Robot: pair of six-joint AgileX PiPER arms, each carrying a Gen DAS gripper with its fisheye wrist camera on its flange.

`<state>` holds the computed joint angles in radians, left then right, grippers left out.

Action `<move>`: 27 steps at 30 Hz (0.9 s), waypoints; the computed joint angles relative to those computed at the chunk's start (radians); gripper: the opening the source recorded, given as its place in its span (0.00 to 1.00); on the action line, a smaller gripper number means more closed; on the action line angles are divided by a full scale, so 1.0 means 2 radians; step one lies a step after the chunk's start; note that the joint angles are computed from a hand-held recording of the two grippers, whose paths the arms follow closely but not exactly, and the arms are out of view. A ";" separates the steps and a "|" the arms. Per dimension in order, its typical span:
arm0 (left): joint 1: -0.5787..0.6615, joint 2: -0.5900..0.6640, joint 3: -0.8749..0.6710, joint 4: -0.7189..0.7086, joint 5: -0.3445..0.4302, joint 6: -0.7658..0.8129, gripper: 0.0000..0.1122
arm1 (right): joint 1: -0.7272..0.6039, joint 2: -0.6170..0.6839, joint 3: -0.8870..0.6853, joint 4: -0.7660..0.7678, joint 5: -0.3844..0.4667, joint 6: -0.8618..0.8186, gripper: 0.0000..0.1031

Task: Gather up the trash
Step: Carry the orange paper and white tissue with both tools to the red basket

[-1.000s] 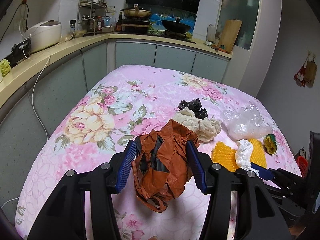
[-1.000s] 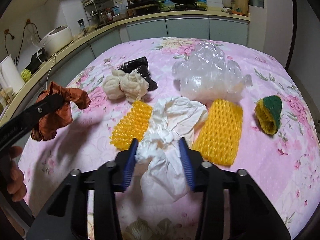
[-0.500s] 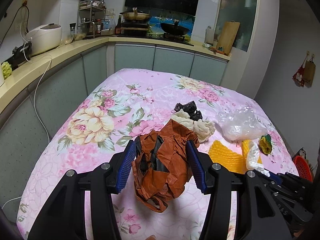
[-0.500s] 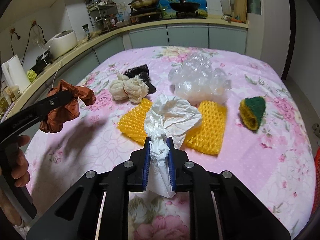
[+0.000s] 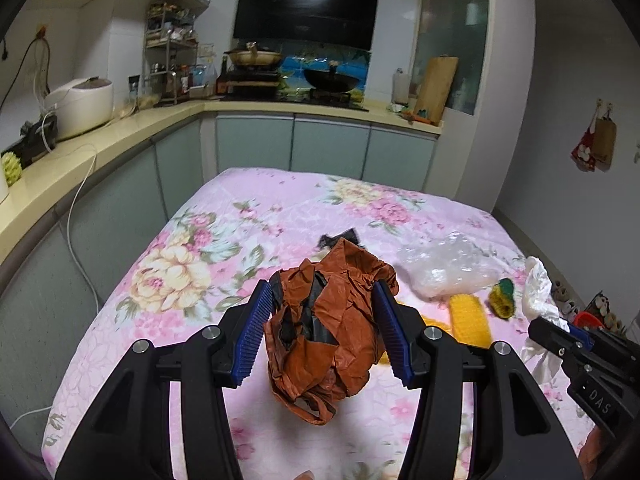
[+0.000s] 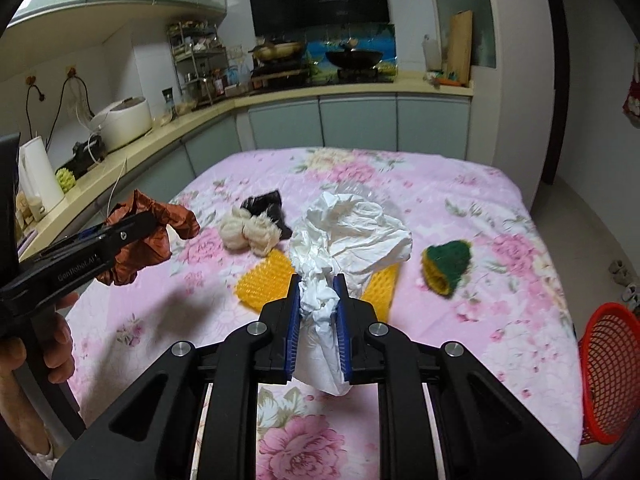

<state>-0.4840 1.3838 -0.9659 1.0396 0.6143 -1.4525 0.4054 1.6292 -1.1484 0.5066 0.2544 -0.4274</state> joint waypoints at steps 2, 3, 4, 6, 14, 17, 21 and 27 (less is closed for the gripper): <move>-0.012 0.004 -0.008 0.004 0.007 -0.001 0.45 | -0.008 -0.010 0.005 0.009 -0.001 -0.009 0.16; -0.019 0.006 -0.013 0.008 0.011 -0.003 0.45 | -0.012 -0.014 0.007 0.013 -0.001 -0.015 0.16; -0.024 0.008 -0.017 0.010 0.013 -0.004 0.45 | -0.014 -0.018 0.009 0.013 -0.002 -0.016 0.16; -0.034 0.014 -0.026 0.015 0.017 -0.006 0.45 | -0.021 -0.029 0.014 0.009 -0.006 -0.016 0.16; -0.067 0.034 -0.066 0.032 0.031 0.000 0.45 | -0.056 -0.065 0.031 0.023 -0.011 -0.035 0.16; -0.077 0.042 -0.084 0.035 0.030 0.007 0.45 | -0.071 -0.072 0.034 0.038 -0.010 -0.049 0.16; -0.091 0.057 -0.110 0.034 0.032 0.020 0.45 | -0.090 -0.084 0.041 0.051 -0.012 -0.063 0.16; -0.111 0.086 -0.149 0.029 0.028 0.040 0.45 | -0.127 -0.097 0.050 0.081 -0.010 -0.094 0.16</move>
